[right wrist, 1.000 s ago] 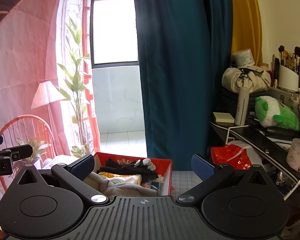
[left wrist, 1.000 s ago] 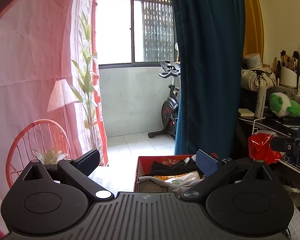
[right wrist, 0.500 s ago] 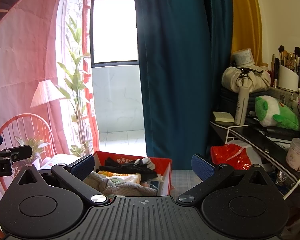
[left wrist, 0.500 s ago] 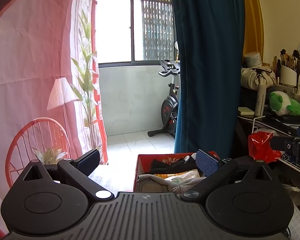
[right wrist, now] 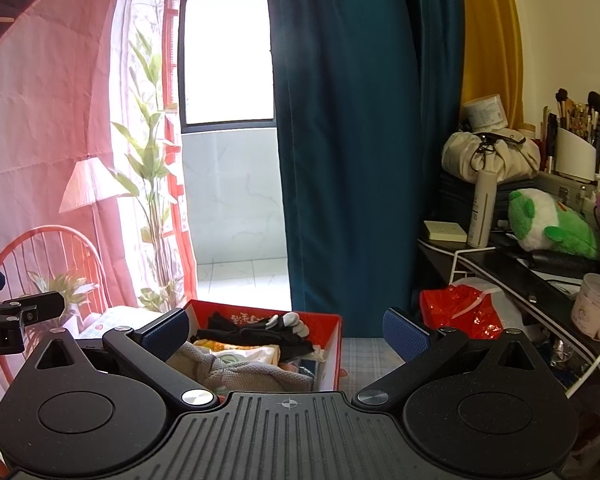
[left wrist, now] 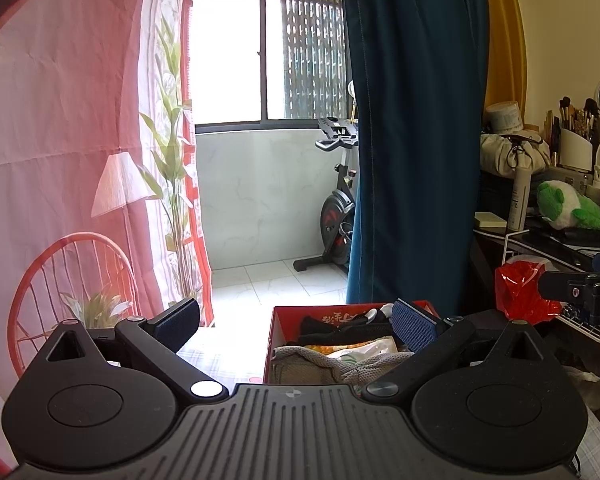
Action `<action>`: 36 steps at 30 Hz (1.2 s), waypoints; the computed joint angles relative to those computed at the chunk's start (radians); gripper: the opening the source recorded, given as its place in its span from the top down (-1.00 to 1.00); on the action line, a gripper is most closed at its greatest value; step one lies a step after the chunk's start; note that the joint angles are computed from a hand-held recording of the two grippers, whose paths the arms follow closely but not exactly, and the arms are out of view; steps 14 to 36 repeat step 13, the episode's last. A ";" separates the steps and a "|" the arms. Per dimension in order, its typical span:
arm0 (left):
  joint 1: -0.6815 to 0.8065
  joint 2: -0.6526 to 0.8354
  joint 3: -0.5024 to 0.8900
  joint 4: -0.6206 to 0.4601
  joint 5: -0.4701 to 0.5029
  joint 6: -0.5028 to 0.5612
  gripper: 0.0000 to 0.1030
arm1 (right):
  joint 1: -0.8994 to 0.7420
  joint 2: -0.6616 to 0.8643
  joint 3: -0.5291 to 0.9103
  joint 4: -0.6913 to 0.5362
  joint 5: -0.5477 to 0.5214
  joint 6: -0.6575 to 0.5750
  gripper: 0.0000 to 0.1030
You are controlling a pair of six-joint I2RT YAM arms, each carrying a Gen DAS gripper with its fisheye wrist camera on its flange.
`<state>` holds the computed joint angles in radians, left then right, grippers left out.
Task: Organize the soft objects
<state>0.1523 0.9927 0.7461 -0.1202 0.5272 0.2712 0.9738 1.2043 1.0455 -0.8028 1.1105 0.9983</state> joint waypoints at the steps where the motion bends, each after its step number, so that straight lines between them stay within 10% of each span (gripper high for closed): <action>1: 0.000 0.002 0.001 0.000 0.000 0.001 -1.00 | 0.000 0.001 0.000 -0.001 0.000 0.001 -0.99; 36: 0.000 -0.003 -0.007 0.016 -0.001 0.003 -1.00 | -0.001 0.004 0.002 0.002 -0.002 -0.001 -0.99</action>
